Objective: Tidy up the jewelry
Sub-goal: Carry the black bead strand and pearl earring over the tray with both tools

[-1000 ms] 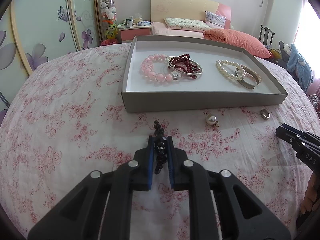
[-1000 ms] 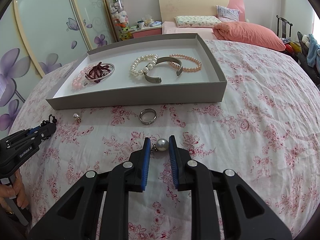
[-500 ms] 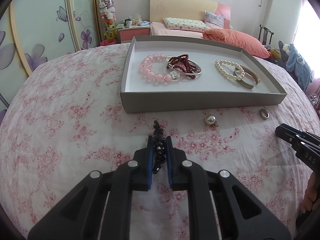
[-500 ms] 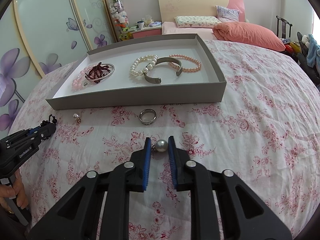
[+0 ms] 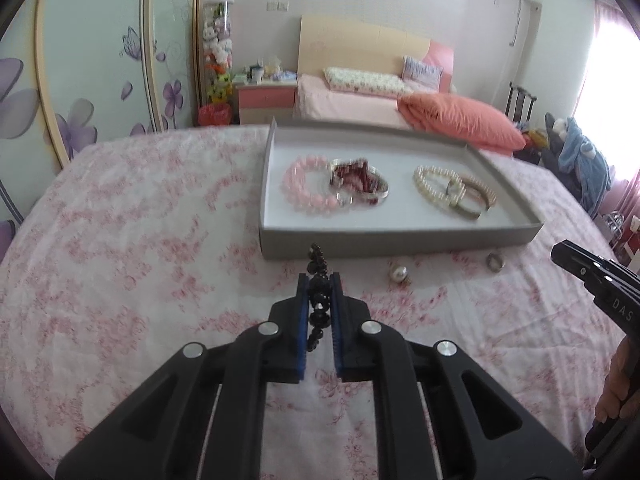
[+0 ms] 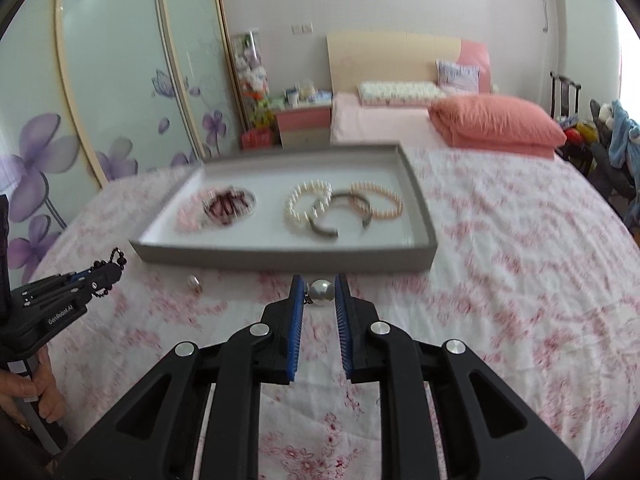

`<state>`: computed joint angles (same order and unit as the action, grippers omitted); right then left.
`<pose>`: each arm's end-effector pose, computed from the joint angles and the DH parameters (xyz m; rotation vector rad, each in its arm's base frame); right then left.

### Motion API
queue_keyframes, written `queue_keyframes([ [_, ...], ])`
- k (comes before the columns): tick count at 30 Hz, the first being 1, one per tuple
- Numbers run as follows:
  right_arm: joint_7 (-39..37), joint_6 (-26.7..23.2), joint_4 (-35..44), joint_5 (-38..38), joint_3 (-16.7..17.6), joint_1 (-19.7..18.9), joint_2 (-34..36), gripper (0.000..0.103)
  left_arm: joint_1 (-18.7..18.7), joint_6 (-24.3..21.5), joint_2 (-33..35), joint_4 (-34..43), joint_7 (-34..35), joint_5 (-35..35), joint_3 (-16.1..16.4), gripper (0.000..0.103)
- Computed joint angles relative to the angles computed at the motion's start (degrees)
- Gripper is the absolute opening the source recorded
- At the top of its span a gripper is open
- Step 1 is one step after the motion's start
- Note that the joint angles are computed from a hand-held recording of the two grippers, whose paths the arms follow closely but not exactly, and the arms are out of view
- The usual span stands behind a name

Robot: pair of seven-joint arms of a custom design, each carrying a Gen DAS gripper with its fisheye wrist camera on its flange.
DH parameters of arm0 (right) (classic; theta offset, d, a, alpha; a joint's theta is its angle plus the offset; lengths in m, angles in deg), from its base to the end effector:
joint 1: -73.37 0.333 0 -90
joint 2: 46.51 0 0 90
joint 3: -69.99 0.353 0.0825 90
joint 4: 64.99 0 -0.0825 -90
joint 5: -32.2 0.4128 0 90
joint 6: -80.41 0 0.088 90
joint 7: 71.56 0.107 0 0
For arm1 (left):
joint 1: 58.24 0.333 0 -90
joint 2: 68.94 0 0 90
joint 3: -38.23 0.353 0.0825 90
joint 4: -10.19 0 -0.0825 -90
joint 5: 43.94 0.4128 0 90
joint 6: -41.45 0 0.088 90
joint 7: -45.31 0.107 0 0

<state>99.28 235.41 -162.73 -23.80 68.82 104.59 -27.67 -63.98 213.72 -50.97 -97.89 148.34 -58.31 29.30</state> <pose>0.6138 0.3903 0.4866 -1.5521 1.7422 -0.7063 0.6903 -0.1504 0.4563 -1.5937 1.9916 -0.9390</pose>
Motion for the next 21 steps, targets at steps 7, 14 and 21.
queue_keyframes([
  [7,10.9,0.7,1.3,-15.8,-2.2,2.4,-1.6,0.017,-0.4,7.5,-2.4,-2.1,1.3,-0.2,-0.8,0.011],
  [14,20.0,-0.9,2.0,-28.5,-0.7,1.2,-3.1,0.017,1.0,11.4,-3.1,-2.0,3.2,-1.3,-4.0,0.011],
  [21,23.5,-1.5,2.6,-32.5,1.0,-0.6,-3.2,0.017,2.3,11.8,-2.1,-0.4,5.0,-2.5,-6.2,0.011],
])
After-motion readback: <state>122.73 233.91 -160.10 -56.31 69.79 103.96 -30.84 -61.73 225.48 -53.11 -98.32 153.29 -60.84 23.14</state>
